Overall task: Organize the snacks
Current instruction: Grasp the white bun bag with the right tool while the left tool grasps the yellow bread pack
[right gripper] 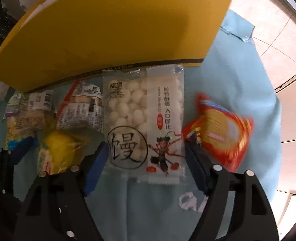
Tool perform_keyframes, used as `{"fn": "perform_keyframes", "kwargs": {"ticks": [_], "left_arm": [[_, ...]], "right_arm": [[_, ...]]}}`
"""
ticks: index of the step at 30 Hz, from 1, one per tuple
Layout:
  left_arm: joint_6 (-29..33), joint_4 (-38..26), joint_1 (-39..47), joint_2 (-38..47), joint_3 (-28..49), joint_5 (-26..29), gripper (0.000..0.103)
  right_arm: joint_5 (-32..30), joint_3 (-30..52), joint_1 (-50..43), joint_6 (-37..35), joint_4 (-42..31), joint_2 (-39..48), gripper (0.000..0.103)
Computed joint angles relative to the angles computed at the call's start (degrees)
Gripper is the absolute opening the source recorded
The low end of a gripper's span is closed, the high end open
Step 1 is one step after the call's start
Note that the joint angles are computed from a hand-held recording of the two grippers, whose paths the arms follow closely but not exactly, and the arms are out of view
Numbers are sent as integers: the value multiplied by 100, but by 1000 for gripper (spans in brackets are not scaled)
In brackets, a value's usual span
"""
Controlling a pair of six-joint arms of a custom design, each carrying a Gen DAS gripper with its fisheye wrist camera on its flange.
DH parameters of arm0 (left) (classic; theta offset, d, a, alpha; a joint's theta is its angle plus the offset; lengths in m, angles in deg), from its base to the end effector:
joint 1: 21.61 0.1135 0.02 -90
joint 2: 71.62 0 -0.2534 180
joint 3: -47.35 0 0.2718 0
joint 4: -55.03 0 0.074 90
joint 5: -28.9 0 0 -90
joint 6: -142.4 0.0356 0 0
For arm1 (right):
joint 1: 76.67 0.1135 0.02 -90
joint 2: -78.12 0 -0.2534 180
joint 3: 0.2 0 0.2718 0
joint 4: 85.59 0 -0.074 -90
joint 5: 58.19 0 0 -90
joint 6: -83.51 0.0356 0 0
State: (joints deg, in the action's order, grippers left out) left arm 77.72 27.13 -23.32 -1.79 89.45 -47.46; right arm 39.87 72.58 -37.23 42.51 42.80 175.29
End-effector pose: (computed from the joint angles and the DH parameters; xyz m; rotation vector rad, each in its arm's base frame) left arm 0.2342 -0.0154 0.1353 0.6755 2.4141 -0.1348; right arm 0.2546 0.2030 0.1467 0.2637 2.8553 0.1008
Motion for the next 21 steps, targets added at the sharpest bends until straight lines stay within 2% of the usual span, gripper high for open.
{"fn": "perform_keyframes", "kwargs": {"ticks": [2,5,6,7,8,9,10,12,21], "left_arm": [[-28,198,-48,169,-64,-74,92],[-73,365,45,274,-92,140,90],[3,360,44,276,-87,227,82],[119,364,29,224,-114,317,61],[312,345,-56,99,-173,397,48],[359,353,-141,-20,-237,321,40],[365,325,-166,-108,-279,329,39],[300,208,17,-148,-258,498,38],[671,-694,1172,-961,-264,1312,38]], "right_arm": [[183,120,27,-92,-11,211,85],[333,195,40,-178,36,351,90],[353,204,58,-167,96,383,92],[442,336,119,-175,69,530,89],[473,378,162,-219,59,556,86],[462,396,195,-310,78,534,70],[417,483,243,-495,40,528,53],[206,517,299,-690,71,440,38],[18,-101,566,-256,494,-283,35]]}}
